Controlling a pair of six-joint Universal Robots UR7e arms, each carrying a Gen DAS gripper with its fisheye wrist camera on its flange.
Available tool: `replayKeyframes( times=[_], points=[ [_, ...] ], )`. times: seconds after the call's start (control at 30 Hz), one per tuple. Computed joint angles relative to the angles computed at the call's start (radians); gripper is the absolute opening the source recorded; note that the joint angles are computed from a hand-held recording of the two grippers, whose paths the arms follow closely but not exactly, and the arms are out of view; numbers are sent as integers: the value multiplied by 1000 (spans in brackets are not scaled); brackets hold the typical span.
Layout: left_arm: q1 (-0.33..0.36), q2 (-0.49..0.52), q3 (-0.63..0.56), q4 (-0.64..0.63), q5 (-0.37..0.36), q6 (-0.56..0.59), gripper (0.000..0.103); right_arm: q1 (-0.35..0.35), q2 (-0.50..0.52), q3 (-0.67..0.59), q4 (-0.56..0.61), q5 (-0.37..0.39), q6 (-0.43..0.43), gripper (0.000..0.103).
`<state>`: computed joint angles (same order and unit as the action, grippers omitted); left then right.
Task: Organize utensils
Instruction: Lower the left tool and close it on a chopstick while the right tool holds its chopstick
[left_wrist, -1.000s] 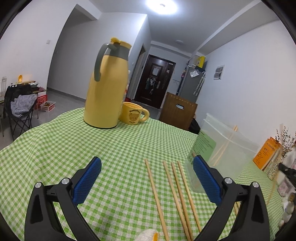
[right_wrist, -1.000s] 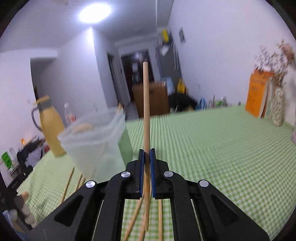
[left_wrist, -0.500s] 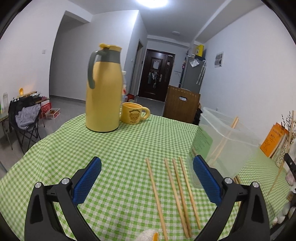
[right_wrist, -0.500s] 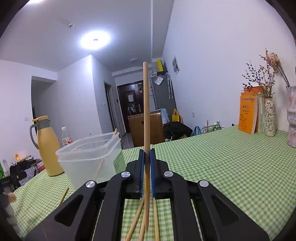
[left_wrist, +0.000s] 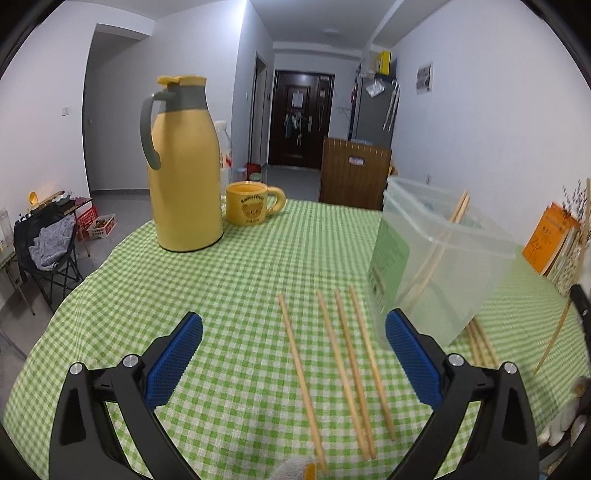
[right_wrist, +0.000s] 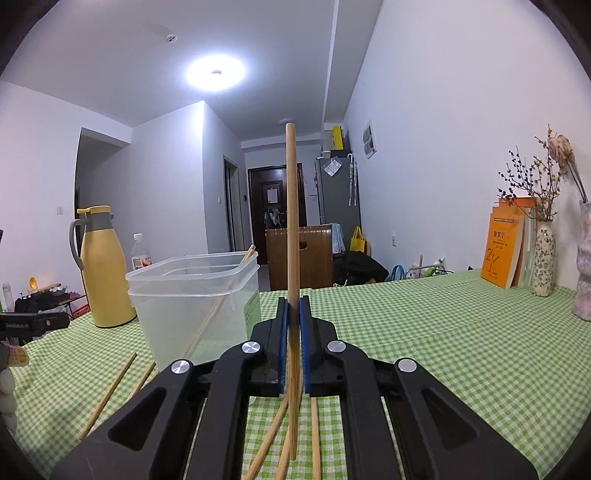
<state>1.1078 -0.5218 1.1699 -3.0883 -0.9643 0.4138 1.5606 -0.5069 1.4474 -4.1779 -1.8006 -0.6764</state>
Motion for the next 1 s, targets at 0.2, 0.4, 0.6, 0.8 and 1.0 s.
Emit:
replayKeyframes(
  times=[0.2,0.4,0.6,0.8,1.0],
  points=[
    [2,20,-82,207,55,-53,96,0,4,-4,-1,-8,-8,6],
    [4,55,-199,491,97,-162,96,-1,6,-8,4,-17,-4,6],
    [-1,104,-315,701,147,-240,88,-1,9,-13,8,-28,-6,7],
    [8,170,-461,887,156,-304,73,0,9,-12,16,-30,-4,7],
    [27,271,-676,1108,159,-374,43,0,10,-15,19,-35,-4,7]
  ],
)
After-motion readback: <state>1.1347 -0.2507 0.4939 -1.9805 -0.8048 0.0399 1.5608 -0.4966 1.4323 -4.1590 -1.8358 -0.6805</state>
